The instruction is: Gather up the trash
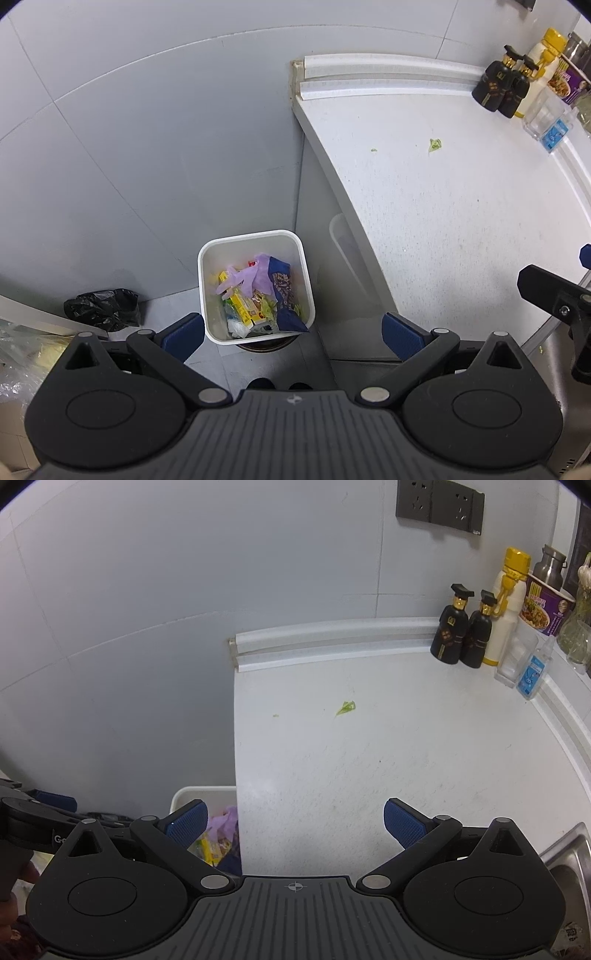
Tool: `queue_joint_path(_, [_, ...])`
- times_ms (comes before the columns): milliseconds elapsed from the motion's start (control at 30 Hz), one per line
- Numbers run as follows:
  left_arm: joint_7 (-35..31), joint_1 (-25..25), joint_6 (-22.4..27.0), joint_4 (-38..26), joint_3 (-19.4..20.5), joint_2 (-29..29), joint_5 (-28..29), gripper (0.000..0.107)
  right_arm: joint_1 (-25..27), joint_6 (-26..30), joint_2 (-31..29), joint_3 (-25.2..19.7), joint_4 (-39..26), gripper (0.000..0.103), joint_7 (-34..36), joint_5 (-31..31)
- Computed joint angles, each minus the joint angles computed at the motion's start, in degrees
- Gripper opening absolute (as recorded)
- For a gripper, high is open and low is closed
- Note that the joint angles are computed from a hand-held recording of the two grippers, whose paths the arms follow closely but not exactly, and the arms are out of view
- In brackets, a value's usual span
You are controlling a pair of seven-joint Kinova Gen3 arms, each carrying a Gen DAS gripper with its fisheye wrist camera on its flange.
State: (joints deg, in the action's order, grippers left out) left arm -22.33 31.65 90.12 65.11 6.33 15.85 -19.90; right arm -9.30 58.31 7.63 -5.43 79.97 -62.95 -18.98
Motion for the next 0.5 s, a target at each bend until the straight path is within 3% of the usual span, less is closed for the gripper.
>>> queue_joint_path(267, [-0.4,-3.3,-3.5,3.4,0.1,-1.3,5.3,0.102,-1.9,0.5,2.0,-0.5,-1.0,0.102,-2.7,3.6])
queue_joint_path(500, [-0.9,-5.1,-5.2,3.9,0.3,-1.0,7.7,0.102,-0.5,0.2,4.6,-0.6,-1.3,0.102,-1.4,1.2])
